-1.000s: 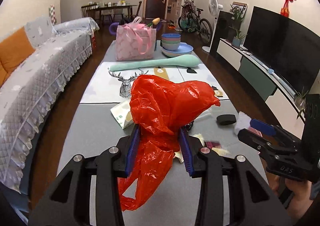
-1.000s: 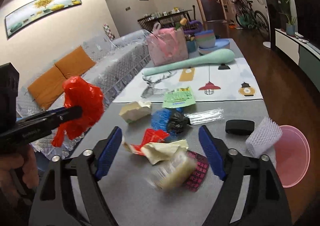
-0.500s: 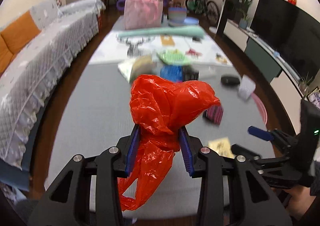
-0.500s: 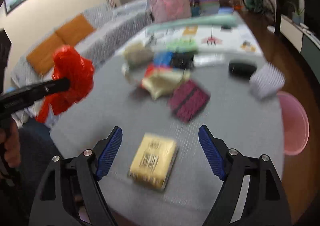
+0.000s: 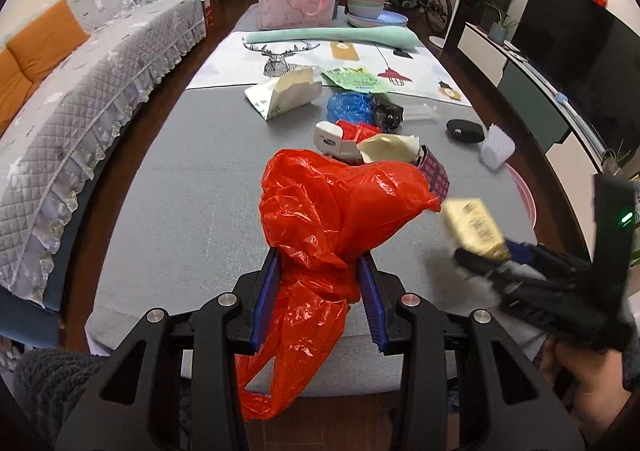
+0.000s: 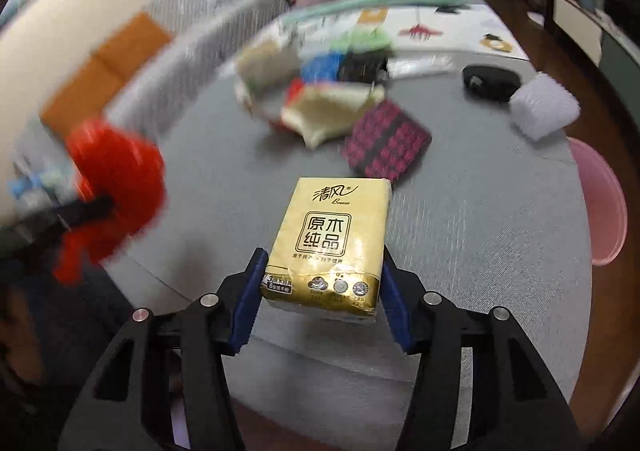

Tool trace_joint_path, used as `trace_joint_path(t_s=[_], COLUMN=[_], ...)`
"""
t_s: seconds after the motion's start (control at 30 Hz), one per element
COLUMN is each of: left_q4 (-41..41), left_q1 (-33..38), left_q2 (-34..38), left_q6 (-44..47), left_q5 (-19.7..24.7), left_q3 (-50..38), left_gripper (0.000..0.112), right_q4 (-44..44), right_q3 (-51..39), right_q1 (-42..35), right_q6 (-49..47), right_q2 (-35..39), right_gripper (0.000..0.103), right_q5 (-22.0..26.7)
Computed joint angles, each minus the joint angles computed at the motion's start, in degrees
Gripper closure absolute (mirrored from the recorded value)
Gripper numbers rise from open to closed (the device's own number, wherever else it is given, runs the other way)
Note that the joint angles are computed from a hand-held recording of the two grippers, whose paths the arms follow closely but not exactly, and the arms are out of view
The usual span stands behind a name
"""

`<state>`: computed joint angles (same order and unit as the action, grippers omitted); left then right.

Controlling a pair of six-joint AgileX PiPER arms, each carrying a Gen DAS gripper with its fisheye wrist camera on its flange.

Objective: Collect trash
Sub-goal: 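Carry the red bag and tissue pack with both tools over the pink wastebasket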

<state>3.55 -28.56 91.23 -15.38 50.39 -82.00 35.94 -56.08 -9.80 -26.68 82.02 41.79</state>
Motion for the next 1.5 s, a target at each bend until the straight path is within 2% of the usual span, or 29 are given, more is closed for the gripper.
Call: trace_joint_path(t_s=[0.03,0.07,0.17,0.2,0.33,0.37,0.47,0.53,0.63,0.73,0.93,1.0,1.17,1.33,1.5], left_q4=[0.58,1.09,4.74,6.78,9.27,9.33,10.20,10.81,11.96,12.77,14.46,14.44,13.68,12.92,12.25], left_q1=[-0.41,-0.84,-3.33,-4.55,-7.44,-7.67,-9.36,-10.33,-11.44,-11.97,-12.64,-12.71,-12.87,-13.90,-15.85], left_q2=[-0.15,-0.21,-0.05,0.20,1.67,2.08,3.84,5.54,7.19,8.23,10.28,10.93,12.20,16.04,25.03], left_q6=[-0.64,-1.18,-3.50,-4.26,-5.25,-5.06,-5.40,-5.51,-6.36,-6.70,-8.08,-8.29,-8.92,-7.20,-5.07], left_q5=[0.54,0.71,1.78,2.22,3.94,4.39,5.74,6.79,7.87,8.90,10.62,10.96,11.60,13.98,19.04], left_q3=[-0.53,-0.76,-2.47,-3.31,-6.40,-7.26,-10.00,-12.35,-14.68,-16.23,-19.04,-19.53,-21.01,-27.95,-43.96], left_gripper=[0.074,0.074,0.074,0.074,0.074,0.074,0.074,0.074,0.074,0.074,0.074,0.074,0.074,0.074,0.074], right_q4=[2.75,3.20,-2.90,-2.79,9.22,9.57,13.39,12.41,17.24,15.82,18.19,15.49,17.94,22.51,26.62], right_q3=[-0.09,0.56,1.19,1.08,0.31,0.42,-1.96,-2.04,-3.71,-4.29,-7.51,-7.91,-8.32,-10.85,-12.57], right_q1=[-2.00,-1.93,-0.48,-0.61,-6.75,-7.06,-8.96,-8.61,-11.37,-11.68,-14.56,-13.28,-14.67,-18.56,-23.45], right_q6=[-0.19,0.48,6.52,5.92,-5.44,-6.44,-13.85,-15.22,-18.53,-17.08,-18.19,-16.78,-18.85,-22.46,-28.30], right_q2=[-1.84,-2.89,-6.91,-7.02,-4.83,-5.01,-2.89,-2.78,1.66,2.83,8.11,9.56,10.79,8.29,6.44], right_gripper=[0.049,0.049,0.049,0.049,0.049,0.049,0.049,0.049,0.048,0.049,0.050,0.052,0.053,0.053,0.053], right_q5=[1.19,0.15,-3.20,-2.79,2.74,2.49,6.84,5.98,9.70,6.62,9.97,8.57,9.89,13.62,15.54])
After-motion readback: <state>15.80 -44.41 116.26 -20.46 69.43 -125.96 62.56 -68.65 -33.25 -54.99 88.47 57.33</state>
